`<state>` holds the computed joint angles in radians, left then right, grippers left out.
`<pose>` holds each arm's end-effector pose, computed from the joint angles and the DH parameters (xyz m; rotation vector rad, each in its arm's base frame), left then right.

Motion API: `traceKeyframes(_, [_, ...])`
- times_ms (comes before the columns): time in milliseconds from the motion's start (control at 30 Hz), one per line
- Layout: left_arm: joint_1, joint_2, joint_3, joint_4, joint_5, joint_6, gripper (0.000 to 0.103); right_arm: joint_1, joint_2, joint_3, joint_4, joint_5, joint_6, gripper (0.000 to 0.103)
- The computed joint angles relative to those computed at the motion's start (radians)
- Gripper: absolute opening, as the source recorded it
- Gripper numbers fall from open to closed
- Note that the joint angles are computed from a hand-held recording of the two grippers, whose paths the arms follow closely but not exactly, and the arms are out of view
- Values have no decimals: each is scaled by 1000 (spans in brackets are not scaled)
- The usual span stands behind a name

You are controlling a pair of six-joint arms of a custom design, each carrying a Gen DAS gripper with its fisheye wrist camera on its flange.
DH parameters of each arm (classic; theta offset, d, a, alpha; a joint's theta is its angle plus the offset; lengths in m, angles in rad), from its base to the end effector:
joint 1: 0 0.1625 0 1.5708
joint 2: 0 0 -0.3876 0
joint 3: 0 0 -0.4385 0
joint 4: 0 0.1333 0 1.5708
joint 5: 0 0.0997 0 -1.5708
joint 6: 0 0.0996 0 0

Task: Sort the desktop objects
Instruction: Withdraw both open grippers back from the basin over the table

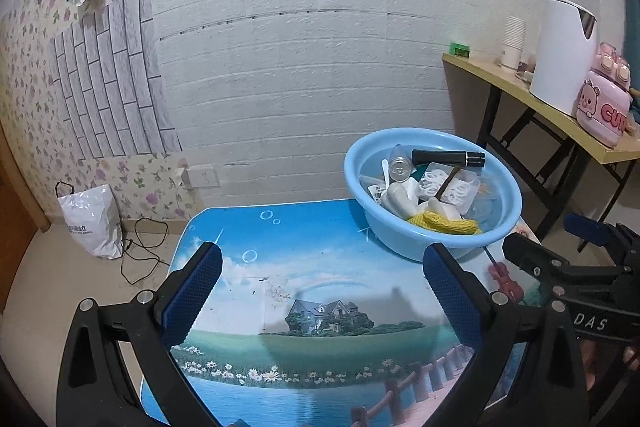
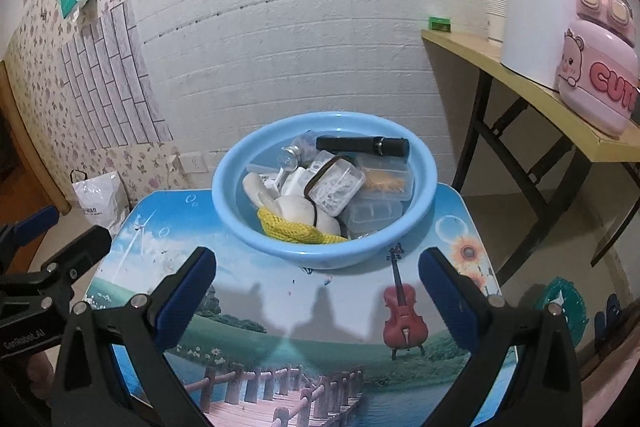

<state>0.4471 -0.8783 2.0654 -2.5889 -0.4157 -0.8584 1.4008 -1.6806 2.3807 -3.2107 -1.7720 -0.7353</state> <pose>-0.3567 -0.4199 -0.0022 0.4029 2.1203 -1.0749 0.0389 -0.4435 0.2882 0.5470 -2.3210 0.9825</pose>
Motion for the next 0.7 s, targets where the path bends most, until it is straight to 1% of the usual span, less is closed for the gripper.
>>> traceKeyframes(167, [13, -7, -3, 39, -1, -33, 101, 4, 0, 9, 2, 2, -18, 103])
traceKeyframes(400, [17, -4, -12, 79, 0, -70, 101, -5, -3, 10, 26, 25, -23, 103])
traceKeyframes(500, [14, -1, -5, 46, 0, -51, 101, -6, -2, 10, 31, 31, -29, 103])
traceKeyframes(600, [13, 2, -2, 24, 0, -26, 101, 0, 9, 6, 23, 18, -37, 103])
traceKeyframes(700, [15, 8, -2, 6, 0, -1, 101, -4, 8, 9, 20, 21, -28, 103])
